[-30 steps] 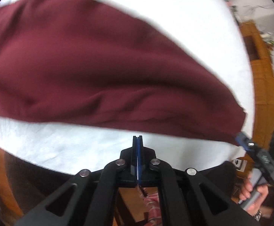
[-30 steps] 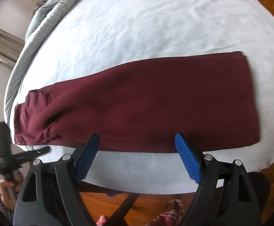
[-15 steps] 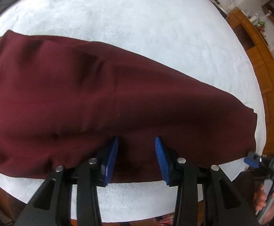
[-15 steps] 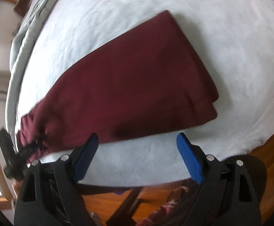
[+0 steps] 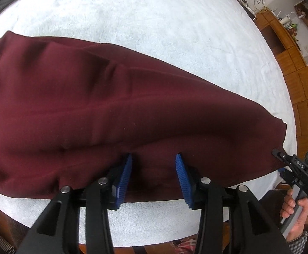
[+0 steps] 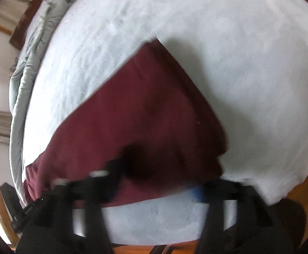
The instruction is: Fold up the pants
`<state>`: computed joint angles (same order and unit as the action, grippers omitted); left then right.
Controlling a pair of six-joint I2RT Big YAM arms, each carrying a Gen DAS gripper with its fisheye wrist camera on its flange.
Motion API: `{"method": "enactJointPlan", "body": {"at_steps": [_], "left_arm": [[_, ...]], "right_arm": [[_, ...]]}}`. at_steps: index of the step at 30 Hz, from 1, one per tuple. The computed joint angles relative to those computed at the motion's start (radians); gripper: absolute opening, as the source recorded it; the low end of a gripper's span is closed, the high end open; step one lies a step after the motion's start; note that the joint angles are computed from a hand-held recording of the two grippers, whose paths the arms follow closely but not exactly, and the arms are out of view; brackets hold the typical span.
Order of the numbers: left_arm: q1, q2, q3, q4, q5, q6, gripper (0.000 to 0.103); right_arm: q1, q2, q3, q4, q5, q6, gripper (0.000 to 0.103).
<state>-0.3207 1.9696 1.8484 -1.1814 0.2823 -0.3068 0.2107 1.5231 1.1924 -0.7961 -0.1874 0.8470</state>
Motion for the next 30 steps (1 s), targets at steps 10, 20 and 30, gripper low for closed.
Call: {"method": "enactJointPlan", "body": {"at_steps": [10, 20, 30], "left_arm": [[0.018, -0.033, 0.045, 0.042, 0.017, -0.052, 0.053], [-0.043, 0.003, -0.014, 0.092, -0.199, 0.068, 0.061], [-0.029, -0.018, 0.044, 0.012, -0.089, 0.044, 0.066]], "right_arm": [[-0.068, -0.101, 0.101, 0.020, -0.006, -0.100, 0.011], [-0.112, -0.006, 0.073, -0.204, 0.149, -0.148, 0.013], [-0.068, -0.034, 0.165, -0.403, 0.333, -0.187, 0.059]]}}
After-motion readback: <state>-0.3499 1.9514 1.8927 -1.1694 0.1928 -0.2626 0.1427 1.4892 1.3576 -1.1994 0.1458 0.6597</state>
